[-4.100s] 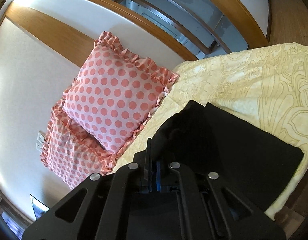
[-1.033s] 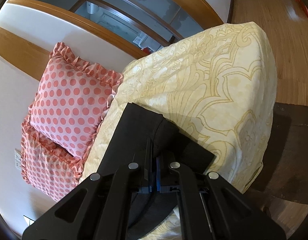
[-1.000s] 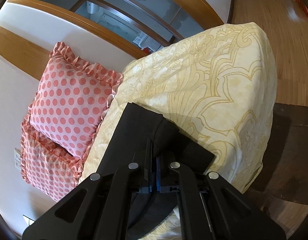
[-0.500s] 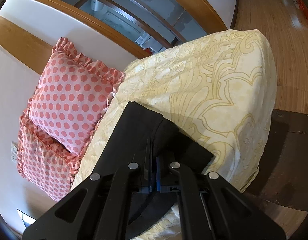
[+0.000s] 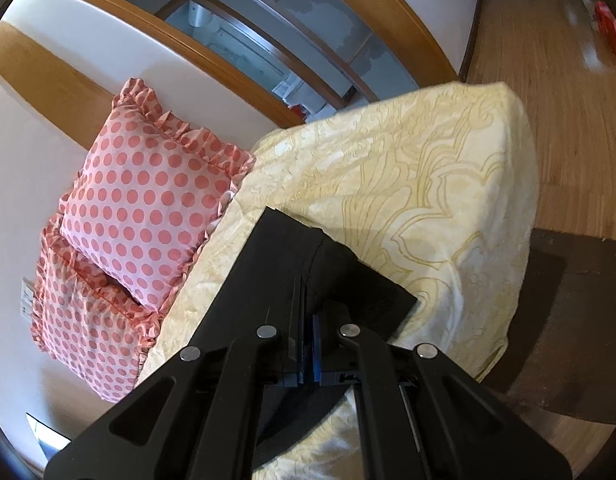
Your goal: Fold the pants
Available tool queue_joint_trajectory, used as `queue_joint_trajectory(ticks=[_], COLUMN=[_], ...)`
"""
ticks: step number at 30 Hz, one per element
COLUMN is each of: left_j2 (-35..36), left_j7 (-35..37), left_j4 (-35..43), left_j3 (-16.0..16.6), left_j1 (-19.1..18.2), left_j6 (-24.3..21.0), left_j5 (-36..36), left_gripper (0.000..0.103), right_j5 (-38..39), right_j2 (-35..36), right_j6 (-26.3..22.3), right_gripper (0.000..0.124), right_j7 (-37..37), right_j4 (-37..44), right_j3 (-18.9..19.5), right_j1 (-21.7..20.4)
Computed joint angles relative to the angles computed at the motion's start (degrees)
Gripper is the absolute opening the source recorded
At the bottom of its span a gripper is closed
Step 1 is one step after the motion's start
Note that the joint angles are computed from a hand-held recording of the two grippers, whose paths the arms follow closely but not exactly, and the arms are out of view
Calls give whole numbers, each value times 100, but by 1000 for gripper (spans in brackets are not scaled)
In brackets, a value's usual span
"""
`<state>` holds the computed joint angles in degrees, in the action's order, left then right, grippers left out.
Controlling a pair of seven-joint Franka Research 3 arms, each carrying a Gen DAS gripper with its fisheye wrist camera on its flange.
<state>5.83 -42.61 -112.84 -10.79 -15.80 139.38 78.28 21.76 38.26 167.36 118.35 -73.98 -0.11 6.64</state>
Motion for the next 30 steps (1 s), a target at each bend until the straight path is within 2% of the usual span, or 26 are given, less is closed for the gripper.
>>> queue_joint_trajectory(ticks=[2, 4, 6, 7, 9, 10, 11, 12, 14, 16, 17, 19, 22, 27, 29, 30], left_j2=[255, 461, 628, 671, 669, 673, 675, 678, 673, 680, 705, 705, 699, 734, 752, 752], left_j7=[305, 443, 552, 545, 410, 416, 372, 344, 282, 281, 306, 322, 347, 341, 420, 423], left_j4=[186, 300, 332, 336, 257, 263, 242, 234, 208, 224, 263, 266, 279, 333, 366, 366], left_j3=[82, 169, 258, 302, 399, 416, 445, 461, 485, 487, 484, 487, 492, 490, 488, 494], left_j1=[138, 205, 265, 245, 187, 159, 141, 129, 115, 104, 99, 90, 92, 69, 75, 74], left_j6=[567, 975, 1381, 1456, 1556, 1535, 1559, 1569, 1600, 1585, 1574, 1573, 1606, 1562, 1568, 1580], left_j5=[-185, -367, -659, -714, -635, -638, -575, -542, -461, -426, -422, -410, -405, -367, -421, -422], left_gripper=[40, 40, 40, 40, 39, 39, 40, 40, 42, 44, 45, 47, 49, 53, 55, 55], right_j5=[-143, -147, 26, 4, -405, -721, -880, -969, -1005, -882, -821, -827, -600, 107, 250, 171], right_j2=[96, 164, 28, -42, -213, -268, -297, -323, -321, -268, -267, -307, -390, -469, -379, -269], right_j6=[-302, -636, -474, -421, -232, -201, -166, -109, -181, -284, -186, -234, -238, -33, -59, -160], right_gripper=[3, 3, 4, 8, 15, 26, 38, 41, 41, 41, 40, 40, 40, 40, 37, 34], right_j7=[73, 134, 126, 188, 667, 1023, 1201, 1297, 1354, 1261, 1190, 1153, 975, 296, 150, 208], right_j4=[187, 312, 66, -34, -287, -372, -422, -467, -451, -386, -421, -450, -542, -726, -594, -418], right_j3=[-127, -88, 44, -26, -602, -964, -1126, -1142, -1007, -715, -595, -553, -275, 406, 434, 283], right_j1=[51, -16, -122, -79, 311, 549, 648, 640, 504, 275, 205, 213, 100, -219, -203, -91])
